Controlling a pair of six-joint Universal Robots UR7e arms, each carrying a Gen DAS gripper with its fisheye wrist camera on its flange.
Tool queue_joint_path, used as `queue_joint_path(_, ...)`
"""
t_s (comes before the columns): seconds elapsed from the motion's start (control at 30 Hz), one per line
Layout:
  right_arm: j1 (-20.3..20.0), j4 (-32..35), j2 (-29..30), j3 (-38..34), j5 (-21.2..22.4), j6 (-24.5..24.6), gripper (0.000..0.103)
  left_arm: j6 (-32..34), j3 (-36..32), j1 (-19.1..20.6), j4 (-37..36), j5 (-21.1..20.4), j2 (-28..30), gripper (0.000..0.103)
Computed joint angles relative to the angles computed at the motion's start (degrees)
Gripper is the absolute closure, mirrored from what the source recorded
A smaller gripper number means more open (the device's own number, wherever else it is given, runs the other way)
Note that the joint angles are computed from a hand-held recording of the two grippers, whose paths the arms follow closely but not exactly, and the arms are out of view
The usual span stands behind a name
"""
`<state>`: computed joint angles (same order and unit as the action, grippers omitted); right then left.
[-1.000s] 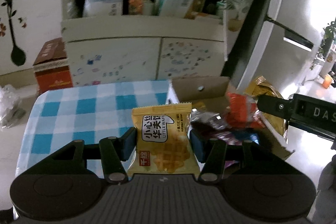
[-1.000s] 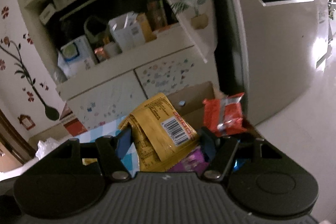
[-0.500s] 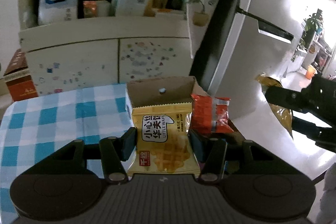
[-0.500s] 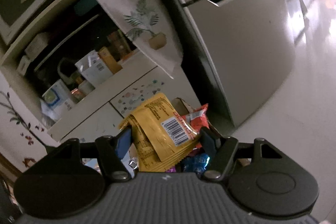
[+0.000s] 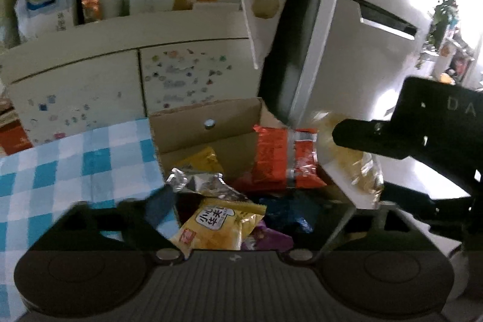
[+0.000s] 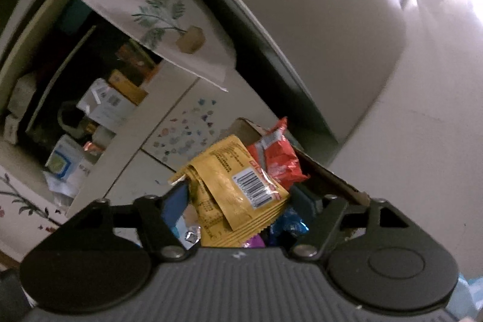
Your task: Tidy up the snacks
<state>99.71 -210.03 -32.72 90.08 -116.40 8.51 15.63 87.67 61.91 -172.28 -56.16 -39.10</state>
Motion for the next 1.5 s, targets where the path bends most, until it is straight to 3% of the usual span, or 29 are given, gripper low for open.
queue_joint_path(0.17,-0.6,-2.1,-0.9,1.6,2.5,2.6,0.015,0.0,0.4,-0.8,2.4,3.6,-0.7,0.003)
queue_joint_path(0.33,-0.5,-2.3,-1.1,1.8,2.0,3.1,0.015,0.0,2.4,-1.3,2.1,6.1,-2.3,0.003)
queue_joint_path(0.53,0.3,0.1,-0.7,0.8,0.2,0.2,0.015,-1.8,4.8,-1.7,3.3,9.5,-4.8,0.003)
queue_joint_path(1.07,5.0,-0.1,3.9,-3.0,-16.9,-16.4,0.009,-5.8,9.4,-2.4,7.1,15.3,-10.2,0.0)
queue_joint_path(1.33,6.3,0.4,4.8,-2.2,-22.9,-18.2,0.007,-6.4,10.2,-2.7,7.7,17.2,-11.0,0.0)
queue_joint_path(1.5,7.3,0.1,6.4,-2.8,-26.7,-21.8,0.007,-6.7,10.2,-2.6,7.7,18.2,-10.9,0.0)
